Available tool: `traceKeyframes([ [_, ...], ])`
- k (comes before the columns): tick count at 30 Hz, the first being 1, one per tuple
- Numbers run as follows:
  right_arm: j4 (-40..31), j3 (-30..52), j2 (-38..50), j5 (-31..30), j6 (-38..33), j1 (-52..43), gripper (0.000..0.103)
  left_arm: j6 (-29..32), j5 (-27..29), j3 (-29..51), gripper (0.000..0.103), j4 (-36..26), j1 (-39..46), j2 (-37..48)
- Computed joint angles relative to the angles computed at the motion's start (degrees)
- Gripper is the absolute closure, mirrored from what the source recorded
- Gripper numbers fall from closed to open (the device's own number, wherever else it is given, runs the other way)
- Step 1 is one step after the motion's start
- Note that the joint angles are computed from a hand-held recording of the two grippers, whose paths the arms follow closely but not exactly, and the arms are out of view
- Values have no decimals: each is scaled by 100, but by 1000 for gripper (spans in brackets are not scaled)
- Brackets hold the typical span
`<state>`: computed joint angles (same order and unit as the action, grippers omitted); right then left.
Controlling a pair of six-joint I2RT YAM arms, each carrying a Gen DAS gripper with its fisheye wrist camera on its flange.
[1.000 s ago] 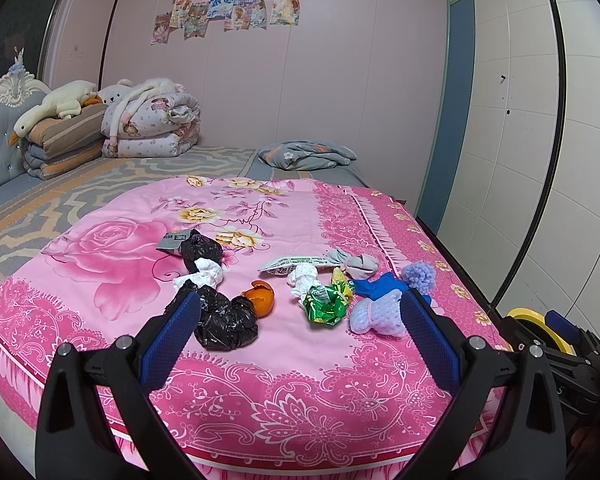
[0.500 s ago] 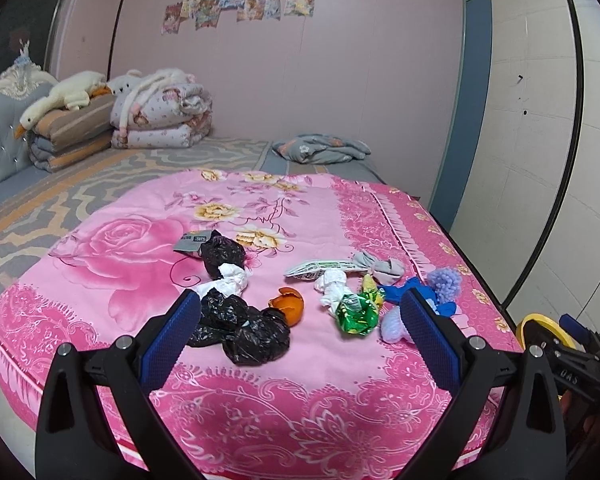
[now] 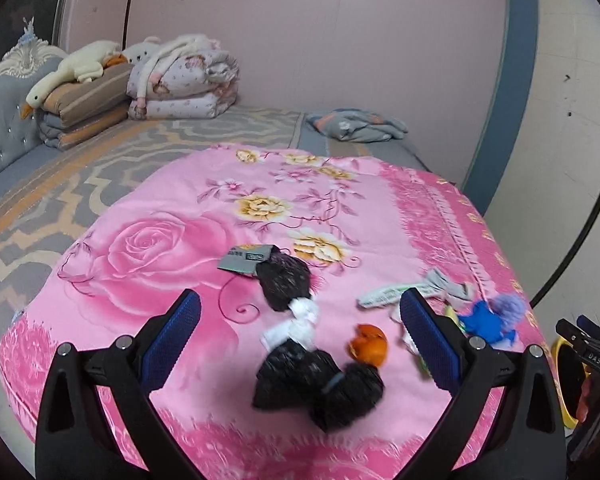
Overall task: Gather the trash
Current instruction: 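Move left tool to black plastic bag while right tool approaches lavender puff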
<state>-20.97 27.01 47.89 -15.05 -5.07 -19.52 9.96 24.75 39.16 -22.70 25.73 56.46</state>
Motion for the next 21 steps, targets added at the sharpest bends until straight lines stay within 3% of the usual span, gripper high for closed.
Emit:
traceKeyframes([
  [9, 529, 683, 1899, 254, 46, 428, 7, -203, -450, 950, 7, 686, -305, 2316],
  [21, 1115, 734, 2903, 430, 53, 677, 7, -552, -1216, 1606, 8, 1390, -727, 3958],
])
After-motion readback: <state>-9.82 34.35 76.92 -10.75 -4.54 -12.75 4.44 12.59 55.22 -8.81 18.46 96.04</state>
